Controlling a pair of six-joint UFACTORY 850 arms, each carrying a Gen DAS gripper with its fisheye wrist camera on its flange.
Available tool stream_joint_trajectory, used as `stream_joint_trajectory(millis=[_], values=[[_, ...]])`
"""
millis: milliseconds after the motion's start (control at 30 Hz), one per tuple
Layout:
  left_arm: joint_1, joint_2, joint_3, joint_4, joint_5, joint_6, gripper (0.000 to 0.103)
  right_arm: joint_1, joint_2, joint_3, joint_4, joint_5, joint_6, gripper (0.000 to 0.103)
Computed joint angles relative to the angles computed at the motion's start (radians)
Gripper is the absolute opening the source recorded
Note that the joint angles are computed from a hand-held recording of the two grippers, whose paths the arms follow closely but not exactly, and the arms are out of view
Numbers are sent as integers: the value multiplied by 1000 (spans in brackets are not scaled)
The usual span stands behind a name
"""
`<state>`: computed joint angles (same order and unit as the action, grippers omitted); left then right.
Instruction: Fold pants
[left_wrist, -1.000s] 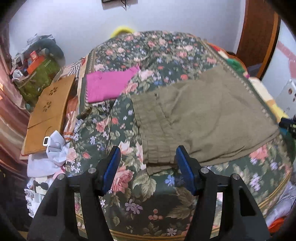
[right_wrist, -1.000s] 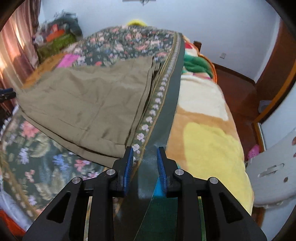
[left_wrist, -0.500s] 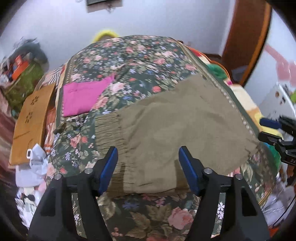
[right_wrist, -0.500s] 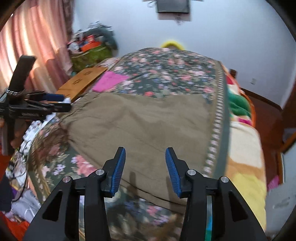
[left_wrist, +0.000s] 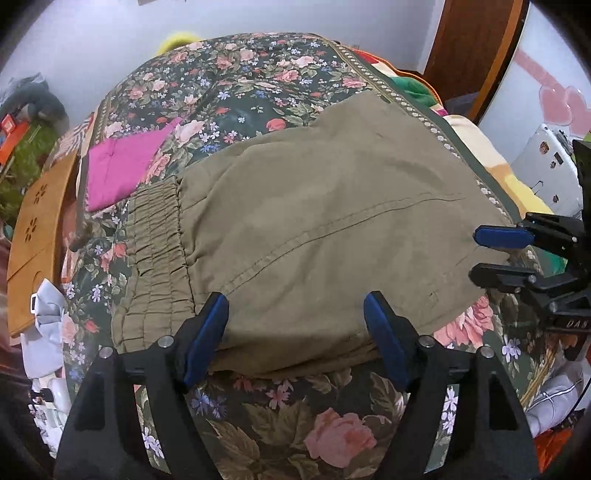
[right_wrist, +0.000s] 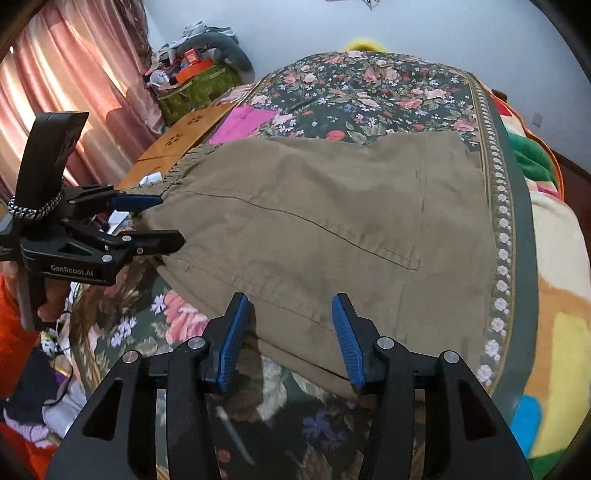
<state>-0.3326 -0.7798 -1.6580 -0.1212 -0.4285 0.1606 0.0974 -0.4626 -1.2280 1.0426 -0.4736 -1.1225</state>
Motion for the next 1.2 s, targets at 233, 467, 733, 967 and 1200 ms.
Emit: stream_joint_trajectory(millis=[233, 467, 733, 967, 1200], values=[[22, 4, -48, 1, -9, -39, 76, -31, 3, -40, -93, -25, 89, 43], [70, -36, -157, 118, 8, -225, 77, -81, -29, -136, -15, 21, 52, 47], [119, -178, -378, 169, -73, -334, 80, -100, -170, -354, -186, 53, 228, 48], [142, -359, -632, 138, -226, -322, 80, -105, -378, -636, -456, -26, 495, 48], [153, -506, -849, 75, -332, -294, 80, -113, -635, -1010, -579, -201, 676, 48]])
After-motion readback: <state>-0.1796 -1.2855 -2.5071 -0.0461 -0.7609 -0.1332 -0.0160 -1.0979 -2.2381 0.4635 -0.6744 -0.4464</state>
